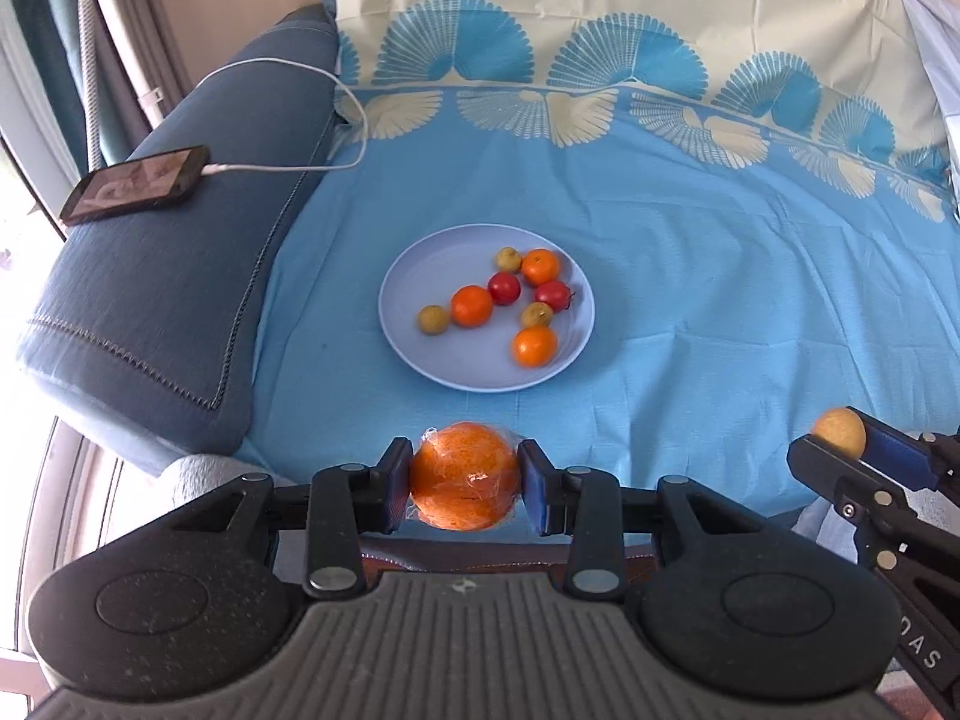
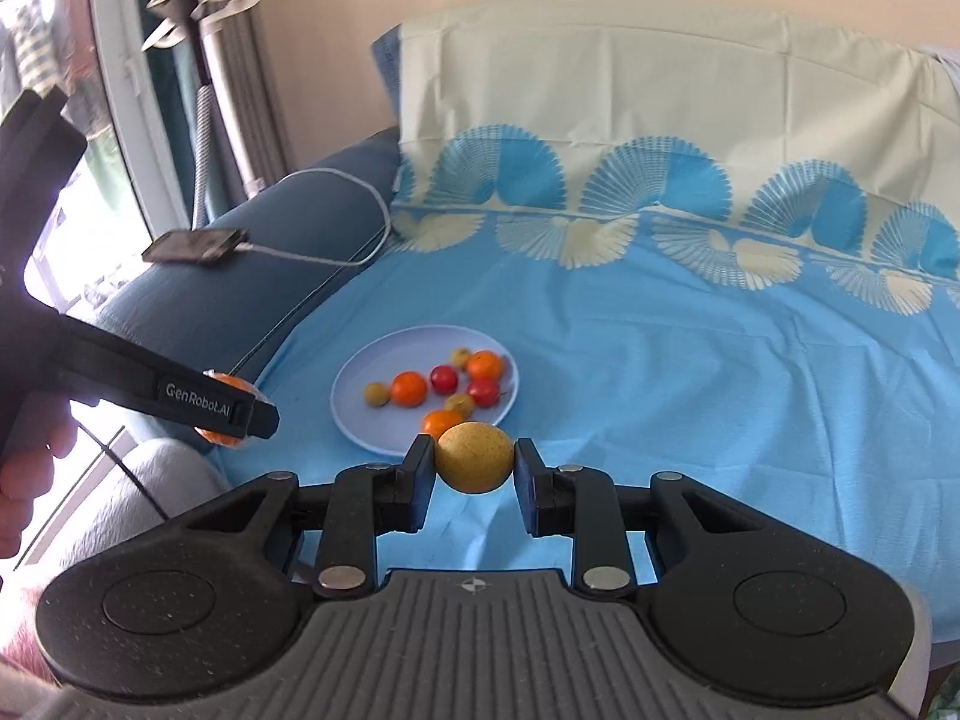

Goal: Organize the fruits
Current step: 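Carry the held tangerine and yellow-brown fruit over the pale blue plate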

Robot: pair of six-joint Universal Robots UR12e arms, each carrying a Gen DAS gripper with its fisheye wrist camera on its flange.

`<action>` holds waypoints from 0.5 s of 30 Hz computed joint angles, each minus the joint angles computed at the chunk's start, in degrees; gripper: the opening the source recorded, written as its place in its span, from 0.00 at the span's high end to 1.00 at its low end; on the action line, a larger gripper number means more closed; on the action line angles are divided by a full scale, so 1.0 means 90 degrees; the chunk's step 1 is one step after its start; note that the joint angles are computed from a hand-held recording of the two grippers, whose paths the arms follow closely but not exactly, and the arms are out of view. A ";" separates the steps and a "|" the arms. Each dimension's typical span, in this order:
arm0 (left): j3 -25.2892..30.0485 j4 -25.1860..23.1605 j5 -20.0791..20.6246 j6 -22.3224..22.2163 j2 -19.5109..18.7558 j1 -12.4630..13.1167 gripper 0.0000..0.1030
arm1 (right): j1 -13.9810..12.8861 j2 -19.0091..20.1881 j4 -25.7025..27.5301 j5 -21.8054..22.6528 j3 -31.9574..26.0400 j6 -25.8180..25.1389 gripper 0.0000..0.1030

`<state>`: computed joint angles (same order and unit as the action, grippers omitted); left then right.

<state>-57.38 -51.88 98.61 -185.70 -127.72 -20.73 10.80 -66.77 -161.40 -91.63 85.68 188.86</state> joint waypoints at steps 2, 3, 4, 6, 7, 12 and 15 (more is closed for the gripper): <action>-0.0192 0.0129 -0.0049 -0.0058 0.0119 0.0031 0.59 | 0.0067 -0.0021 -0.0014 -0.0051 0.0012 -0.0121 0.71; -0.0263 0.0188 -0.0077 -0.0070 0.0162 0.0043 0.59 | 0.0093 -0.0029 -0.0037 -0.0074 0.0018 -0.0178 0.71; -0.0279 0.0217 -0.0099 -0.0079 0.0173 0.0047 0.59 | 0.0119 -0.0037 -0.0057 -0.0094 0.0022 -0.0236 0.71; -0.0368 0.0299 -0.0142 -0.0100 0.0229 0.0067 0.59 | 0.0164 -0.0046 -0.0082 -0.0126 0.0026 -0.0352 0.71; -0.0384 0.0328 -0.0158 -0.0110 0.0238 0.0073 0.59 | 0.0182 -0.0047 -0.0084 -0.0137 0.0023 -0.0417 0.71; -0.0417 0.0397 -0.0231 -0.0132 0.0248 0.0097 0.59 | 0.0252 -0.0038 -0.0073 -0.0241 -0.0010 -0.0677 0.71; -0.0374 0.0374 -0.0255 -0.0110 0.0206 0.0109 0.59 | 0.0261 -0.0022 -0.0007 -0.0277 -0.0041 -0.0678 0.71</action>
<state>-60.75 -48.52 96.31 -186.69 -125.87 -19.75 13.15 -66.96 -161.46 -94.11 85.31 182.75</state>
